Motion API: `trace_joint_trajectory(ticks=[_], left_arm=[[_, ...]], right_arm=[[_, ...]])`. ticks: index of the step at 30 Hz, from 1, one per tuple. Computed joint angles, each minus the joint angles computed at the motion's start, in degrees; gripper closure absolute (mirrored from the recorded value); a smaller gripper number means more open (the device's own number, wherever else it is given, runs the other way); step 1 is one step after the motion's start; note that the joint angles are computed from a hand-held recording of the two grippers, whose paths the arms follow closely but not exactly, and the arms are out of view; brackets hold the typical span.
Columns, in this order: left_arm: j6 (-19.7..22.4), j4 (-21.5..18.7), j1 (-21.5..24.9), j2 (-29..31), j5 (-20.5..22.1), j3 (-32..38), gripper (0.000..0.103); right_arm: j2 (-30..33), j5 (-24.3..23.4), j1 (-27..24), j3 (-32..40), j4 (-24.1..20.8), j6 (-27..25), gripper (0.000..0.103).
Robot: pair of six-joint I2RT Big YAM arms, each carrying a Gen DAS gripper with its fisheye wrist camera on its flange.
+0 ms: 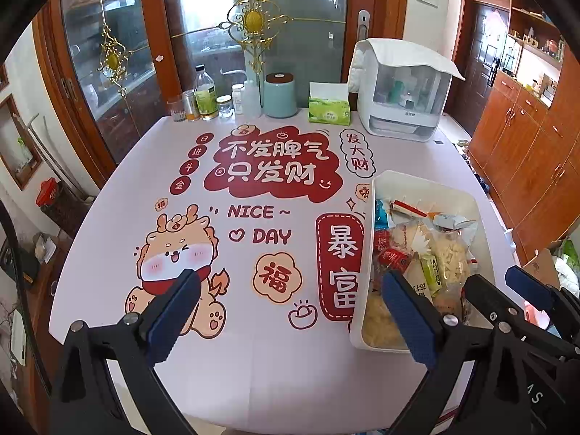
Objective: Organize snacks
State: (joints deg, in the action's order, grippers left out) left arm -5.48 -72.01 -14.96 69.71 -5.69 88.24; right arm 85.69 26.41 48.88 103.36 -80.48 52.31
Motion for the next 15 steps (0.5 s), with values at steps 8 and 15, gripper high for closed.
trace_joint_trajectory(ticks=[8, 15], left_arm=[[0.9, -1.0, 1.1, 0.4, 0.8, 0.2, 0.004], [1.2, -1.7, 1.6, 0.7, 1.1, 0.3, 0.004]], right_arm=[[1.2, -0.3, 0.3, 1.3, -1.2, 0.6, 0.042], [2.0, -0.6, 0.4, 2.0, -2.0, 1.1, 0.042]])
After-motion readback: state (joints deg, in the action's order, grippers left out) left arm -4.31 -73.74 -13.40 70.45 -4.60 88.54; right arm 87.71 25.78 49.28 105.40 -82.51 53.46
